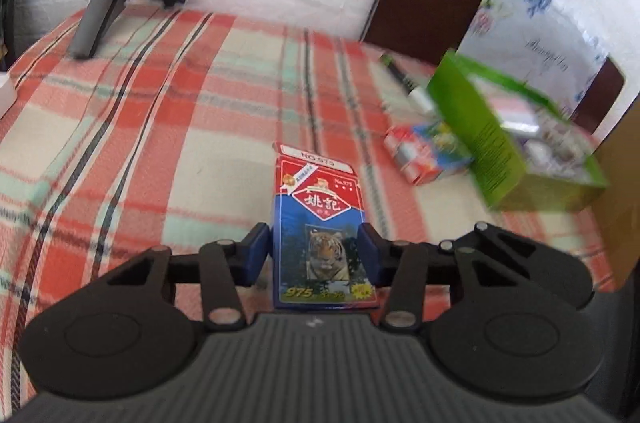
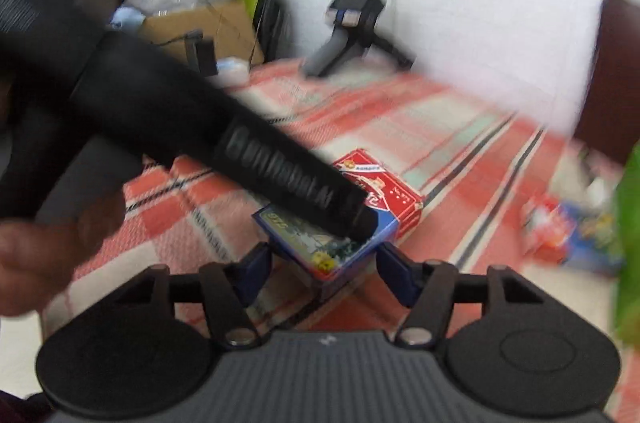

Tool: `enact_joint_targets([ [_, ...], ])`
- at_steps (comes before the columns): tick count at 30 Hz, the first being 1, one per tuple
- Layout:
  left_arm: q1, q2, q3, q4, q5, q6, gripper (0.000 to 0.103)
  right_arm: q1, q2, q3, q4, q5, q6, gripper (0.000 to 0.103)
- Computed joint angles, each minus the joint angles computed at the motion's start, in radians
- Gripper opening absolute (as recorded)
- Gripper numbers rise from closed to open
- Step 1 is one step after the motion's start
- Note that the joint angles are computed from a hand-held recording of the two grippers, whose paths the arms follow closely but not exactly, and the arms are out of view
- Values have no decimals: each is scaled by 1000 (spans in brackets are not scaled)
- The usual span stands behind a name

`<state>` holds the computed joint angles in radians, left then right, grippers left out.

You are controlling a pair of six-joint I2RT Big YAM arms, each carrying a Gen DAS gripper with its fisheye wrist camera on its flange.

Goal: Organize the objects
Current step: 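Carry the tiger card box into the green box and release it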

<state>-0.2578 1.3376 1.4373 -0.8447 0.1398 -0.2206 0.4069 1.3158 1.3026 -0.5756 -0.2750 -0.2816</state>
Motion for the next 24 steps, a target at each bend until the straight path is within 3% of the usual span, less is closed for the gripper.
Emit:
enact_joint_targets([
  [4,-51,22,70,36,7,7,50,-52,-58,-34,93,28,12,60],
  [10,-164,125,205,67,-12,48,50,-176,-94,-52,156,50,35,59],
  [20,-286,340,461,26,-15,92,50,-359,-61,-41,203,60,96,59],
  [22,-299,381,505,10,-18,90,51,-366,-41,-39,216,94,104,60],
  [24,-315,414,537,-10,-73,102,55,-364,-16,-24,196,166,107,68],
])
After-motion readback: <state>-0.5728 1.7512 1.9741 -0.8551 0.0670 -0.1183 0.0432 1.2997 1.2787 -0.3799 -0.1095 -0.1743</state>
